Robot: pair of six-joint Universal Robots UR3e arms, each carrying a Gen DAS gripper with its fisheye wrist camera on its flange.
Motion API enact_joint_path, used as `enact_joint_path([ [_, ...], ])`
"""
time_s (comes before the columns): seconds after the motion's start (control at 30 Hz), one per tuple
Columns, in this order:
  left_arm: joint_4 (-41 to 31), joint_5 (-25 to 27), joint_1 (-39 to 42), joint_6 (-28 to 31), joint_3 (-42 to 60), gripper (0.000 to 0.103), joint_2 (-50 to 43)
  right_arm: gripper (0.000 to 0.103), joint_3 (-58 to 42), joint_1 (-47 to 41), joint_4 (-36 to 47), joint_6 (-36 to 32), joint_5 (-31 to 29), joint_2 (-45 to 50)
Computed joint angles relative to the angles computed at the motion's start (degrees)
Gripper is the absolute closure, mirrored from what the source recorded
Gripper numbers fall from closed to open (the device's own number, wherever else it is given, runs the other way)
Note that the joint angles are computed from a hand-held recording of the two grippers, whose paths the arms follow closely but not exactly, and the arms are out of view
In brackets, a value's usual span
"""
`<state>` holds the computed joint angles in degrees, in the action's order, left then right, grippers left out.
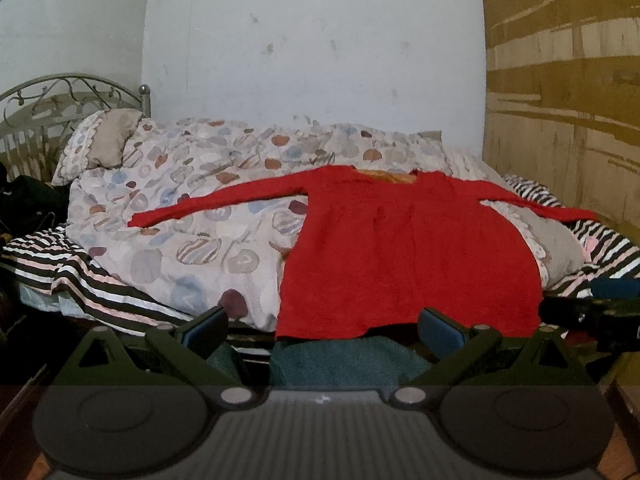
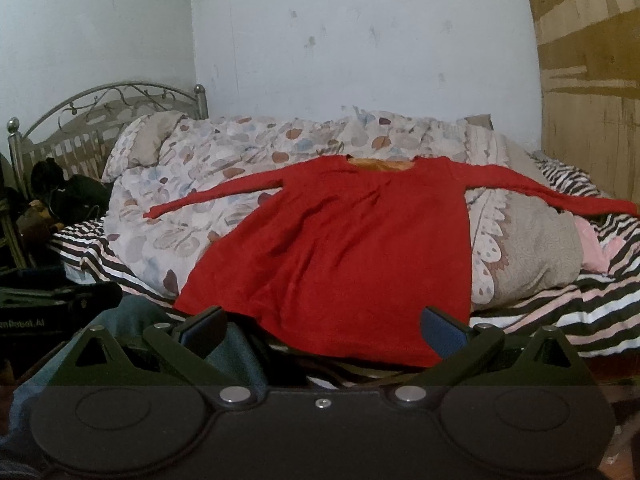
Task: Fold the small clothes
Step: 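Move the right tool toward the sleeve end of the red top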
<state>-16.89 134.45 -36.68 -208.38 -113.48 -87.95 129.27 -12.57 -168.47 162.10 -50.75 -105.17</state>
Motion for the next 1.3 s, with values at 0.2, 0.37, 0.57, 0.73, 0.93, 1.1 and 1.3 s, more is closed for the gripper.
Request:
enact_joint_path([
  [0.2, -8.0, -5.0, 4.7, 2.7, 6.1, 0.0, -1.3, 0.0, -12.1, 4.3, 12.2, 2.4, -10.2, 4.6],
  [0.37, -6.8, -11.8, 9.7, 7.6, 11.8, 0.0, -4.3, 0.0, -21.1, 9.8, 14.0, 6.8, -25.1, 11.3],
  [0.57, -10.4, -16.6, 13.8, 12.0, 23.8, 0.0, -11.5, 0.0, -29.5, 8.9, 17.5, 6.9, -27.9, 16.4],
  [0.73, -15.7, -20.5, 16.7, 14.6, 34.3, 0.0, -18.3, 0.0, -38.0, 10.0, 17.7, 4.7, -30.7, 24.5],
  [0.93, -22.0, -23.5, 19.5, 15.9, 47.2, 0.0, -27.4, 0.0, -50.3, 10.9, 21.7, 5.0, -32.8, 35.1],
  [1.1, -30.7, -25.5, 22.0, 16.0, 62.7, 0.0, -37.4, 0.0, -62.4, 11.5, 25.7, 6.8, -34.1, 44.2],
  [1.3, -44.4, -32.5, 26.0, 13.7, 88.3, 0.0, -52.7, 0.0, -69.1, 10.0, 23.2, 7.4, -29.2, 50.7],
])
